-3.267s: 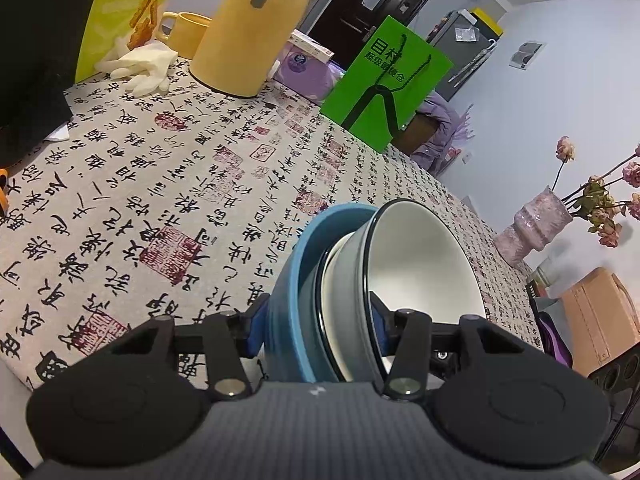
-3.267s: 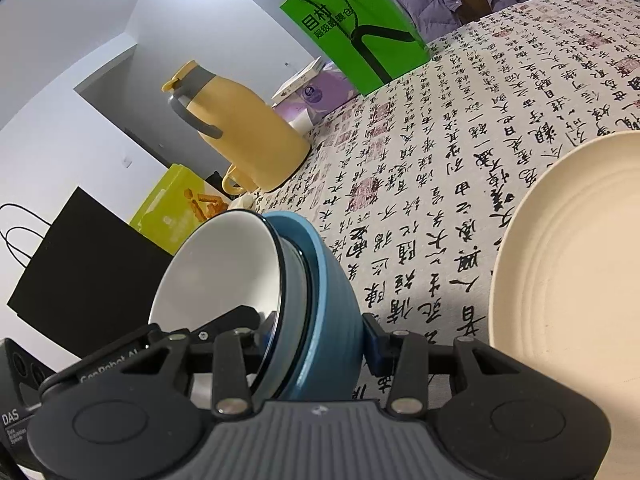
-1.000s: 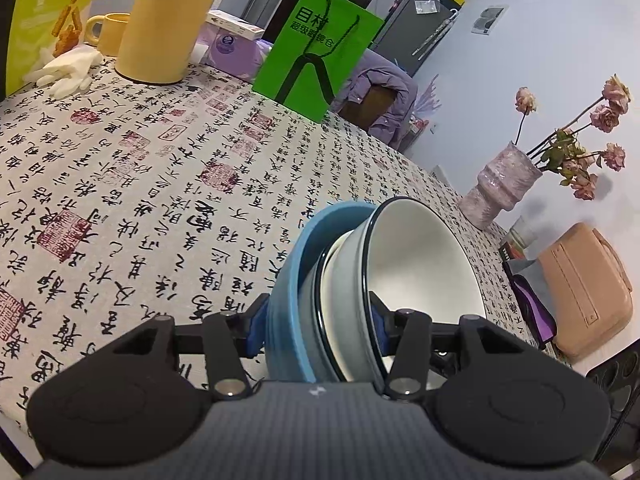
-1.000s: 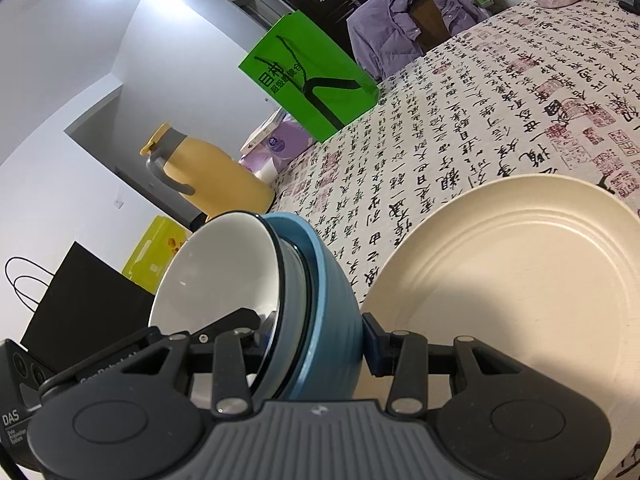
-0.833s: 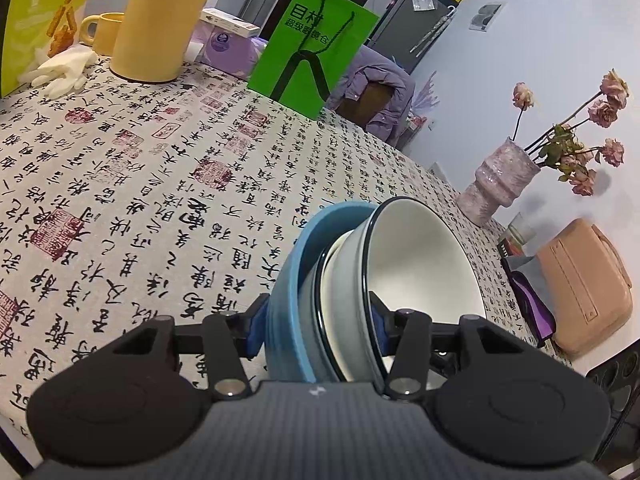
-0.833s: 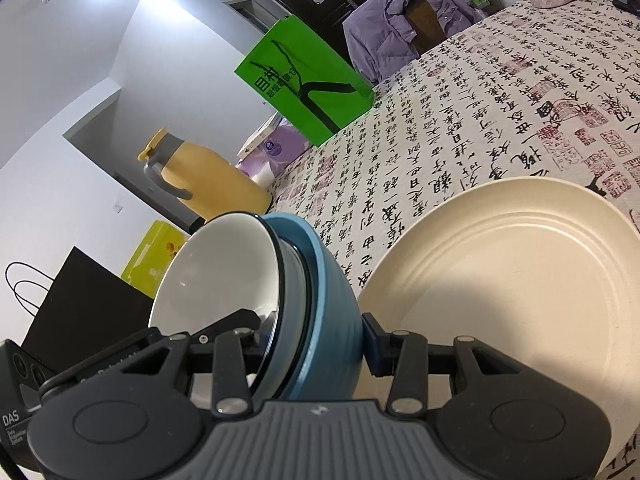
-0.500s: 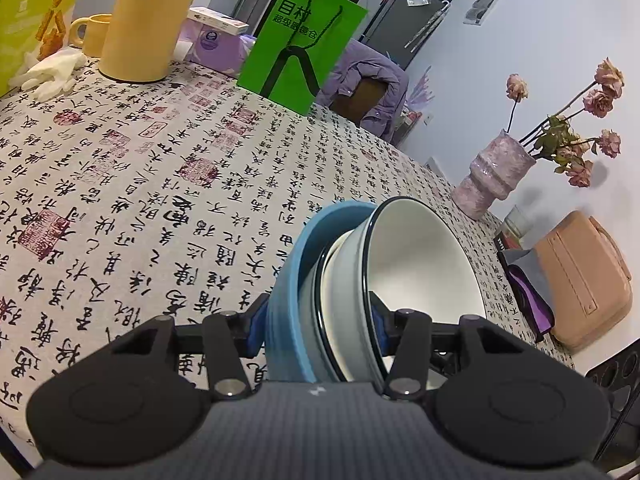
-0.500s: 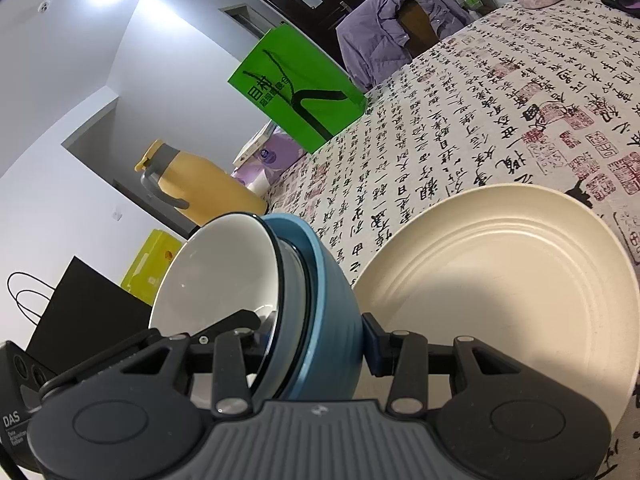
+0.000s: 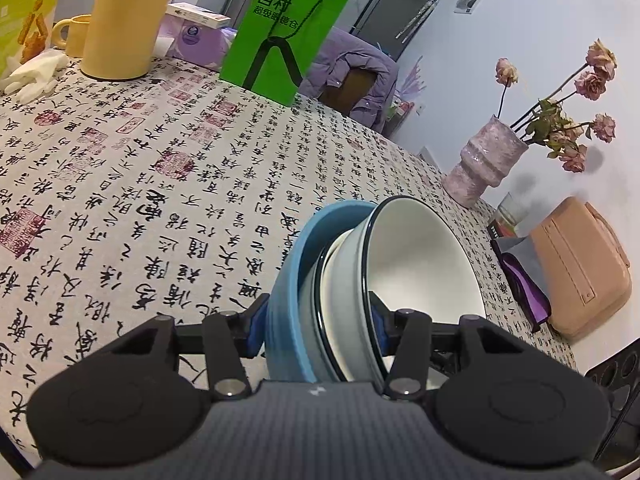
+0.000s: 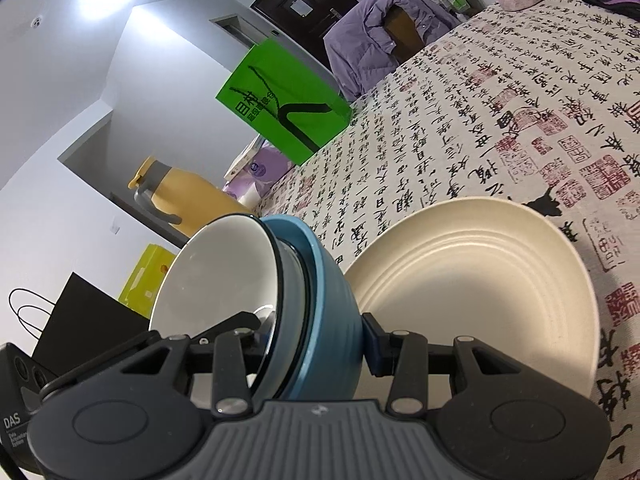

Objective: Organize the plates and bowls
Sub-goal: 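Carry the held blue bowl stack with both grippers toward the cream plate stack, then lower the blue bowl stack with both grippers onto the cream plates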

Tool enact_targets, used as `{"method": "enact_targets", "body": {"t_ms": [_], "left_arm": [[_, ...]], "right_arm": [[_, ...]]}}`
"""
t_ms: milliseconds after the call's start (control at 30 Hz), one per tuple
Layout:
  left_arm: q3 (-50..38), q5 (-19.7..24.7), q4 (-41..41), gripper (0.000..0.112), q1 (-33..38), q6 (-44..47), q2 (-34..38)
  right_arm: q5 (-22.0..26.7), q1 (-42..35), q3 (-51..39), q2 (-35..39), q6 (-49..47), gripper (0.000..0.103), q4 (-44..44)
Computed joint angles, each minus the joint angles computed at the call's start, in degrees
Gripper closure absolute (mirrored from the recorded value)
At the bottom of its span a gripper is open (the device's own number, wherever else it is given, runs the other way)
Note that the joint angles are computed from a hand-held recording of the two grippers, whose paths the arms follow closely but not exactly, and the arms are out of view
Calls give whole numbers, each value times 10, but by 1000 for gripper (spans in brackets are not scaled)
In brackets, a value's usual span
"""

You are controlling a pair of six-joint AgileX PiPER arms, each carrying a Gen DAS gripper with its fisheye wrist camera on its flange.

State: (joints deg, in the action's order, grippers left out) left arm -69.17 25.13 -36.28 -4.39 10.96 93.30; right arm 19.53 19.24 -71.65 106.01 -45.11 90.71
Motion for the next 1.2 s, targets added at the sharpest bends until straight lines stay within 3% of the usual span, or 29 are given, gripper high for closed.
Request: {"method": "enact_targets", "body": {"t_ms": [900,1200], "left_arm": [[-38,1,68,63,-62,-75,39],[-43,0,48,62,-69,-57,51]], "right_arm": [[22,-51,62,-25,-53,62,49],[18,-60,71,-30,-72,62,56]]}}
